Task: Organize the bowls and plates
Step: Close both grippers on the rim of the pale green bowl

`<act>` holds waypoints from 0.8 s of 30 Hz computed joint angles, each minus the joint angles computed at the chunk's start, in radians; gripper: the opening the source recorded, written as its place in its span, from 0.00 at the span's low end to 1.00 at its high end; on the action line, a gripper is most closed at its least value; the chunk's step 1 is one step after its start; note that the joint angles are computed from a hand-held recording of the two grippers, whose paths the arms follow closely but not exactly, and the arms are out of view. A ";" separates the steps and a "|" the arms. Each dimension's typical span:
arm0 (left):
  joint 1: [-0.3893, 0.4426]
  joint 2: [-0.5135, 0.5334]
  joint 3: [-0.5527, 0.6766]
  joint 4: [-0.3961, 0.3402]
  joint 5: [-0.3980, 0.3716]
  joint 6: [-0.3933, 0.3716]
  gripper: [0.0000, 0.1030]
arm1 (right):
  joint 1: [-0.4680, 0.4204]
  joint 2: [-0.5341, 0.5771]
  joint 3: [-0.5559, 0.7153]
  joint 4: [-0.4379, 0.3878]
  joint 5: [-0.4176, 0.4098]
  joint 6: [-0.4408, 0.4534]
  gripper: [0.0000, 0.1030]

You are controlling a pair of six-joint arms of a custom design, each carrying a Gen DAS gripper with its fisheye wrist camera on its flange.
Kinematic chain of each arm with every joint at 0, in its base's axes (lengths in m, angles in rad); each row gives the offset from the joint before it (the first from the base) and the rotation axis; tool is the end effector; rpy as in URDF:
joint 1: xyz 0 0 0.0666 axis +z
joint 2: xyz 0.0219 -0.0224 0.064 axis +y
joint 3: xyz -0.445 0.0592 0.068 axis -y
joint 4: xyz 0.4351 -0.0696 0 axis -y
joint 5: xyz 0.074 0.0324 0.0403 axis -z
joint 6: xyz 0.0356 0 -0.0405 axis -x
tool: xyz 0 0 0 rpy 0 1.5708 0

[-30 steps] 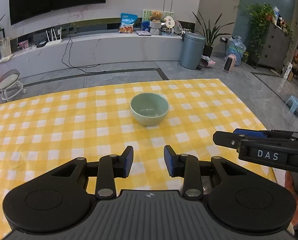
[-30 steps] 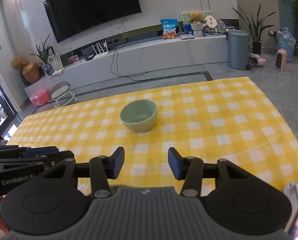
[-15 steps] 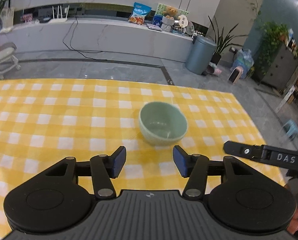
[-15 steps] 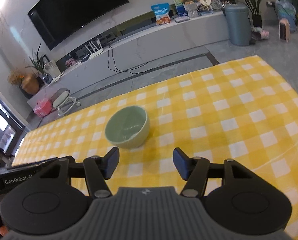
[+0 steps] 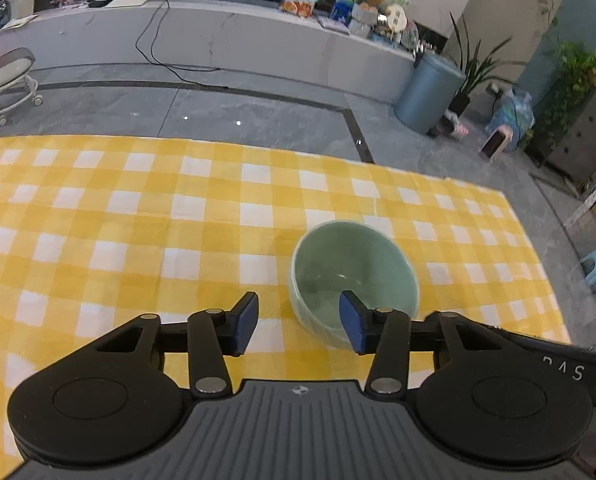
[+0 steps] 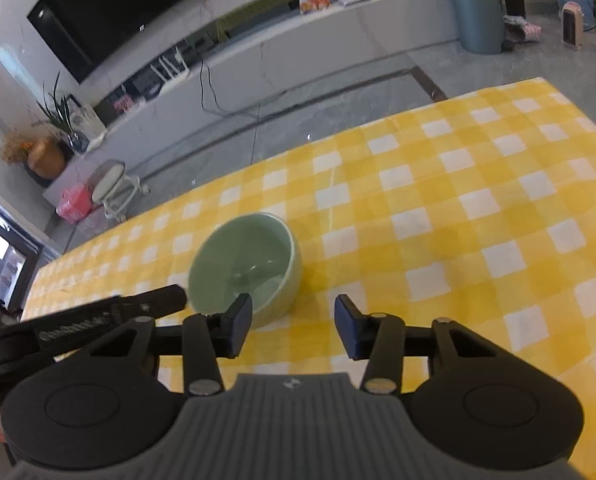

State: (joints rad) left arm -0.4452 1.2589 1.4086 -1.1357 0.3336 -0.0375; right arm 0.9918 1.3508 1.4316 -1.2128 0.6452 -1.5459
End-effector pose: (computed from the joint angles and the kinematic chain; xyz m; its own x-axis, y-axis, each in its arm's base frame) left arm 0.3915 -0.2002 0.5500 -0.7306 0.3879 -0.5619 0.5979 0.7609 -0.2521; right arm 0.2744 0.3799 0.5220 -0.5411 0.6320 -0.5548 0.4820 0.7737 0.4112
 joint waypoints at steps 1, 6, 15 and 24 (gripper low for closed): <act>-0.006 0.007 0.004 -0.003 -0.006 -0.005 0.49 | -0.011 0.013 0.014 -0.010 -0.018 0.013 0.42; -0.024 0.029 0.013 -0.005 -0.022 0.000 0.40 | -0.051 0.060 0.060 -0.063 -0.077 0.034 0.33; -0.042 0.058 0.021 0.014 -0.070 0.000 0.21 | -0.082 0.092 0.079 -0.079 -0.120 0.040 0.24; -0.045 0.062 0.020 0.013 -0.082 -0.005 0.08 | -0.089 0.096 0.072 -0.058 -0.126 0.005 0.16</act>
